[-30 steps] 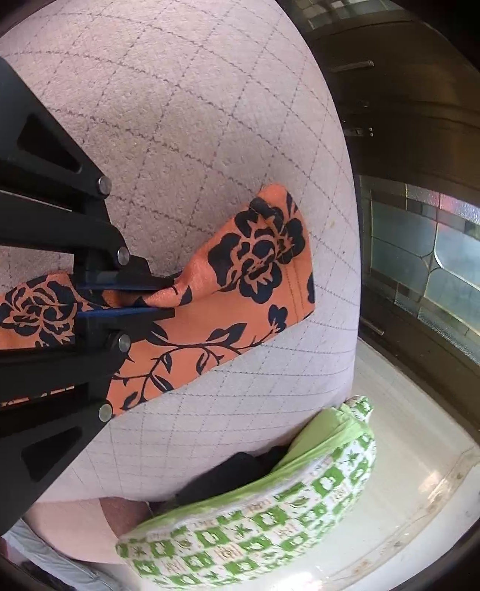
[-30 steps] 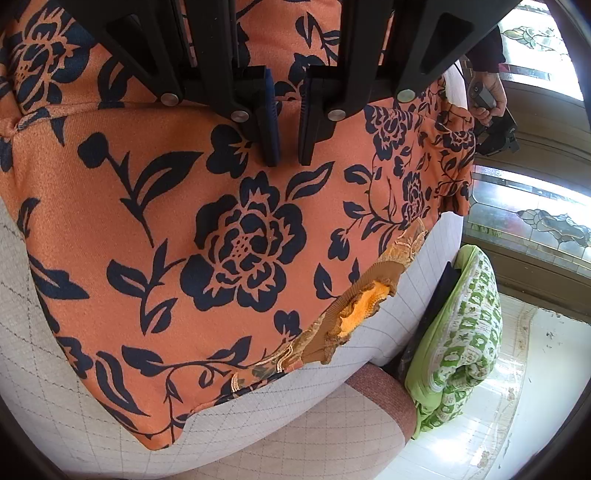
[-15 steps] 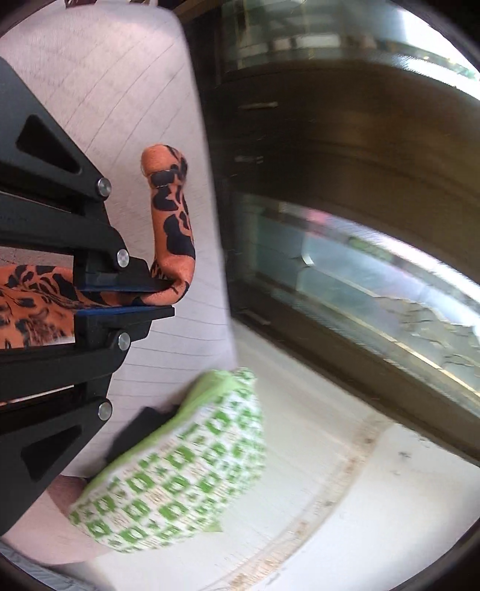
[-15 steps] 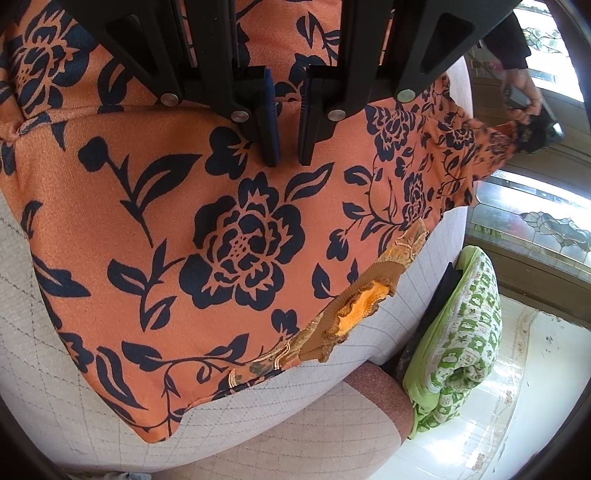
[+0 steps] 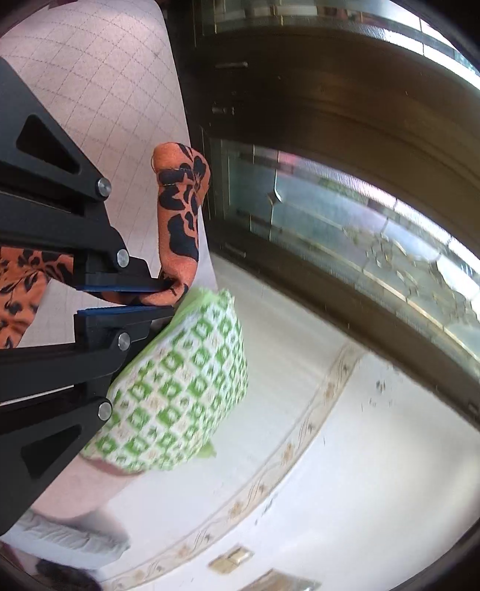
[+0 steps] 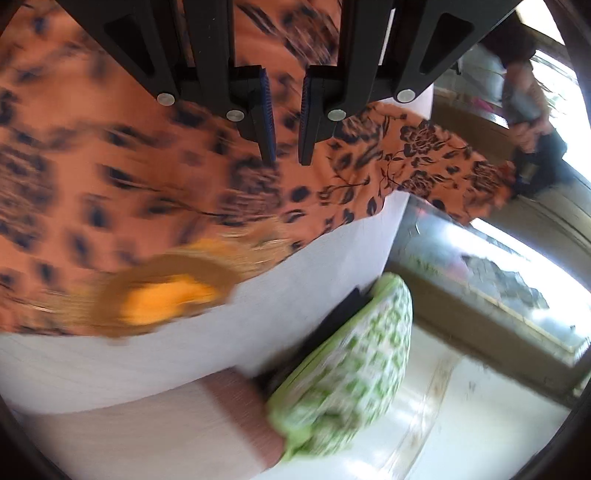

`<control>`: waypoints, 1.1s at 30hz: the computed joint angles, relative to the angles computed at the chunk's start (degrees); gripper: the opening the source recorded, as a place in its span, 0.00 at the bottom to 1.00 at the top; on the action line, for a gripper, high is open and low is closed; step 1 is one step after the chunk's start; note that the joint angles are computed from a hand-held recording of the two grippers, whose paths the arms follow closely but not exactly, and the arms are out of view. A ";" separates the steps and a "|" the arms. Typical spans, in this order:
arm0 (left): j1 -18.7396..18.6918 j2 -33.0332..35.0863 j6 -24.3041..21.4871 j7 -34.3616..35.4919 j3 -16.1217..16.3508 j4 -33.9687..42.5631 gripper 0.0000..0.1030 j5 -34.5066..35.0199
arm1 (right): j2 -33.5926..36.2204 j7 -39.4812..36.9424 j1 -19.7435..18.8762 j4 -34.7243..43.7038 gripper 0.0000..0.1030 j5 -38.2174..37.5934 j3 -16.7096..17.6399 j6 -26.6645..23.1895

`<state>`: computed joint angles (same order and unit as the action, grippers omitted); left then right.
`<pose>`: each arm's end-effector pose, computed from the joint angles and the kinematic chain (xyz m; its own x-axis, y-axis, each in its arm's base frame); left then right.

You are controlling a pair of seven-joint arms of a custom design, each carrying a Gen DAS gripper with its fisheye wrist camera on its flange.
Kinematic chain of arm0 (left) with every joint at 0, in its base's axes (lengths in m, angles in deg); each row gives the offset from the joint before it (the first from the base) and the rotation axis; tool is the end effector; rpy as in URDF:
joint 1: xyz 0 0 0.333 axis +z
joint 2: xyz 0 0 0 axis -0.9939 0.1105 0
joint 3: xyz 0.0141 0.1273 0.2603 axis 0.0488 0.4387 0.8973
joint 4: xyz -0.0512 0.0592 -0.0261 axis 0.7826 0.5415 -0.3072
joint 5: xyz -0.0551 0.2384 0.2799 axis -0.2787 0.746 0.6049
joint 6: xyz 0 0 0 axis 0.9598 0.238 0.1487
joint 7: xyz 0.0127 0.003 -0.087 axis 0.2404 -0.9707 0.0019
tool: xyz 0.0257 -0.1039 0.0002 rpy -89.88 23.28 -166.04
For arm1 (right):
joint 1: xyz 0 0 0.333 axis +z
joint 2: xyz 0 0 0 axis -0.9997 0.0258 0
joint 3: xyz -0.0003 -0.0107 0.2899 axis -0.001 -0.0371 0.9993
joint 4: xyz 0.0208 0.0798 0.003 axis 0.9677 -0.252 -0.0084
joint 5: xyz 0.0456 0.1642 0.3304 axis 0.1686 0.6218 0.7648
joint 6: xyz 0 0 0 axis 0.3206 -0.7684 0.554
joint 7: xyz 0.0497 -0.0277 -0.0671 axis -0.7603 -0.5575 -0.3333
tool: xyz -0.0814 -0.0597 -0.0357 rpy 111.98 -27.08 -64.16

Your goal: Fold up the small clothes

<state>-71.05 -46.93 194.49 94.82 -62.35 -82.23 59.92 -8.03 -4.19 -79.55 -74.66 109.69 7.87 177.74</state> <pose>0.4751 -0.0976 0.7158 0.3509 -0.7776 0.5217 -0.2240 -0.6107 -0.7596 0.5289 0.0425 0.5593 -0.0074 -0.7312 -0.6822 -0.8648 0.3472 -0.3627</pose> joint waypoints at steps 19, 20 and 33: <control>-5.83 -0.03 3.83 9.49 -3.56 3.66 0.06 -5.53 | 1.85 0.03 -5.88 1.85 0.12 -5.88 0.98 -15.14; -6.16 0.54 3.75 10.32 -4.66 4.67 0.06 -4.56 | -0.86 -0.53 -6.31 -0.51 0.12 -7.06 0.16 -14.23; -25.17 29.16 -5.60 32.38 -15.73 28.39 0.22 1.08 | -21.48 10.45 -15.48 -17.34 0.14 -21.71 -12.26 10.63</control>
<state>-96.22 -17.77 188.89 127.20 -78.07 -53.84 61.00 -29.51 6.26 -95.03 -92.00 87.97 -4.39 188.37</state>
